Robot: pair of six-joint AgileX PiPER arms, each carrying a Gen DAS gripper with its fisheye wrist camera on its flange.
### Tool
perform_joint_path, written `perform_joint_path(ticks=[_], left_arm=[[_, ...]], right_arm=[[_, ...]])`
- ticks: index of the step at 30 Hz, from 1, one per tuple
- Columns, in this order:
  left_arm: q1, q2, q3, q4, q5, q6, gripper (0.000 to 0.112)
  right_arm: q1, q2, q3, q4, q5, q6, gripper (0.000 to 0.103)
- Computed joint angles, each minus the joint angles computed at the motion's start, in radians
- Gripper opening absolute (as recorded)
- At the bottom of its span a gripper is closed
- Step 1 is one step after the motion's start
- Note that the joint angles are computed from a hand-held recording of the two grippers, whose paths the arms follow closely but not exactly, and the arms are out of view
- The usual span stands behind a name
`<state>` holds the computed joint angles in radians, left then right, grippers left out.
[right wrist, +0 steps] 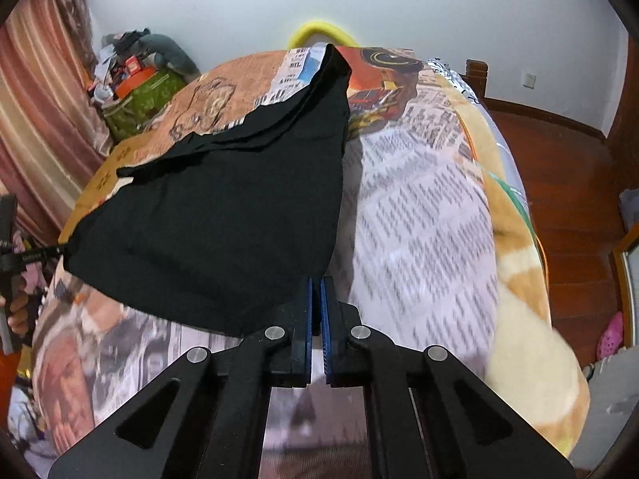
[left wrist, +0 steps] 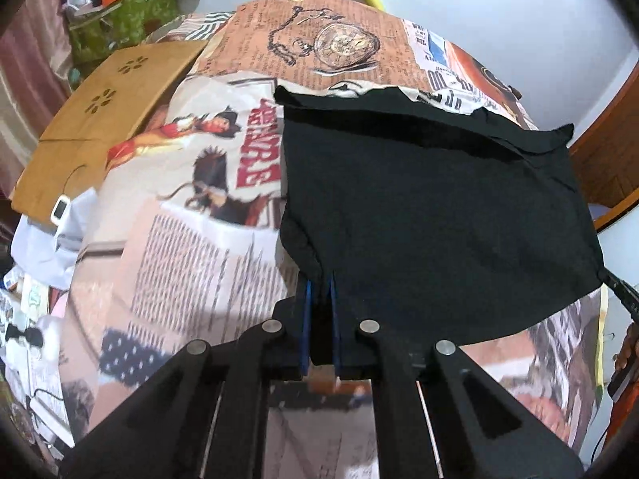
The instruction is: Fold small clothes
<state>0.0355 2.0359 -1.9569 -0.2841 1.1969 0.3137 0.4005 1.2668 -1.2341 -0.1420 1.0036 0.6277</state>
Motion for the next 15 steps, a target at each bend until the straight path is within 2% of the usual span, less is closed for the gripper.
perform_joint_path(ticks=[4,7,12,15], left_arm=[[0.008,-0.075,0.146,0.064,-0.079,0.035,0.006],[0.009,-0.119,0.225,0.141,-0.136,0.048,0.006],[0.048,-0.131,0.179,0.114,-0.129,0.073,0.007],[0.033,-0.090,0.067,0.093,-0.079,0.060,0.007]], right_arm=[[0.046,-0.041,0.070,-0.029,0.004,0.072,0.003],[0.091,-0.052,0.096,-0.074,0.050,0.118,0.003],[0.142,-0.065,0.045,-0.187,0.113,0.142,0.003],[0.121,-0.033,-0.028,-0.195,0.100,0.101,0.003]])
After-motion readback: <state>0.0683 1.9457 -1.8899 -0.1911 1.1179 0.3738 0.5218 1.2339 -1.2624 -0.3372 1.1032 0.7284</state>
